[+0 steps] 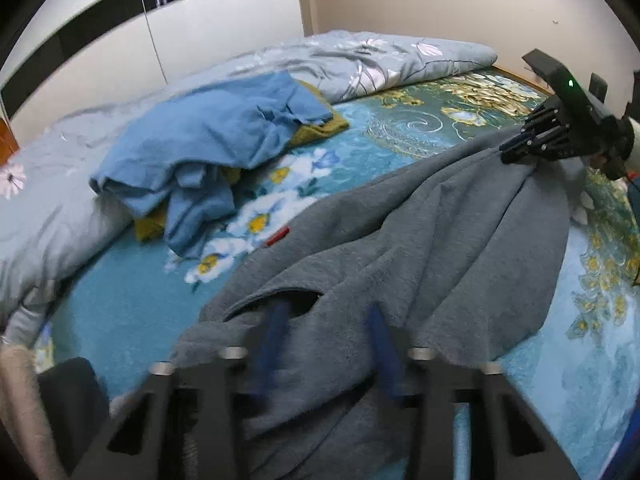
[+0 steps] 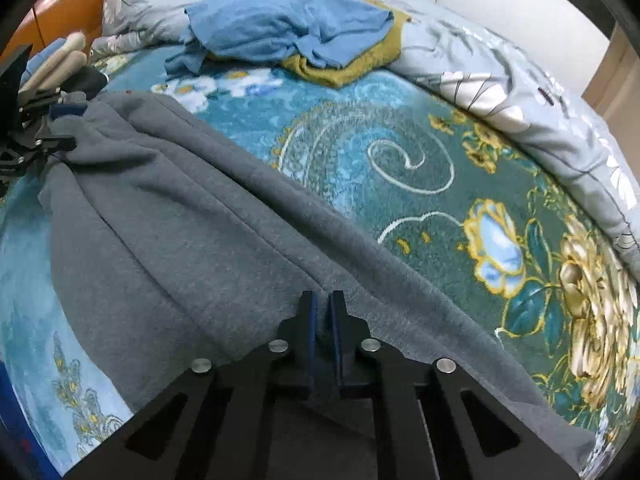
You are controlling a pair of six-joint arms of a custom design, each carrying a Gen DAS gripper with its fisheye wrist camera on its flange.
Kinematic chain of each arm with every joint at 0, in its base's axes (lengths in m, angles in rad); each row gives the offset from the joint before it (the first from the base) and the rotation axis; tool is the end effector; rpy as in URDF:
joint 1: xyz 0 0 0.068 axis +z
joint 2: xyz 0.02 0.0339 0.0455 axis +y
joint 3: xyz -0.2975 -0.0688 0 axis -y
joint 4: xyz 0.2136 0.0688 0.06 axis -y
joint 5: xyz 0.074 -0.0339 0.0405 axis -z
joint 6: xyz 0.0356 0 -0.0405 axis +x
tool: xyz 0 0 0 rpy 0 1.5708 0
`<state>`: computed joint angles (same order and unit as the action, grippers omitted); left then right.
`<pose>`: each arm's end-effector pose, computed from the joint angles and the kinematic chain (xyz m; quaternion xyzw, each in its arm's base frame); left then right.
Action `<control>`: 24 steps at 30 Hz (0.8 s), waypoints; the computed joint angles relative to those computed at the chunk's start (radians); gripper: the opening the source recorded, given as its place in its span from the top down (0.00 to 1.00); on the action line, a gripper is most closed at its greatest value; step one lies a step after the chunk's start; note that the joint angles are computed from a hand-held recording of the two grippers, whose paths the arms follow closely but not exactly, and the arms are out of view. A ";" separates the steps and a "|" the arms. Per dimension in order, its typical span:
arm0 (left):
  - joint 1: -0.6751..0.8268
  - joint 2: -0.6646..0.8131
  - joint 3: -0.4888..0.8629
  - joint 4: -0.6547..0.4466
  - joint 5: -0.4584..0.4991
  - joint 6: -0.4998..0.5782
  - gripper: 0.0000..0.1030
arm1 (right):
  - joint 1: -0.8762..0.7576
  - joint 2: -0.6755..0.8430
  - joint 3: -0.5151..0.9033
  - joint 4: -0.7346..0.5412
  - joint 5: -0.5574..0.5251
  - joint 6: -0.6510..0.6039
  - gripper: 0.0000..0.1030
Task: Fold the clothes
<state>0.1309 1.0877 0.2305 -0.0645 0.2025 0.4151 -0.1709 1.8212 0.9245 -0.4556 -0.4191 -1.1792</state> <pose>0.1326 0.0102 0.1680 0.1654 0.9289 -0.0067 0.3313 0.2951 -0.0362 0.1683 -0.4895 0.8404 0.0948 0.2125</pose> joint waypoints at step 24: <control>0.130 0.556 0.251 0.294 -0.205 -0.399 0.90 | -0.067 0.049 0.173 0.046 -0.099 0.451 0.89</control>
<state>0.2613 1.6433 0.4817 0.2295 -0.0027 0.0166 -0.2377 1.8702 1.0975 -0.4091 -0.5179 -0.7278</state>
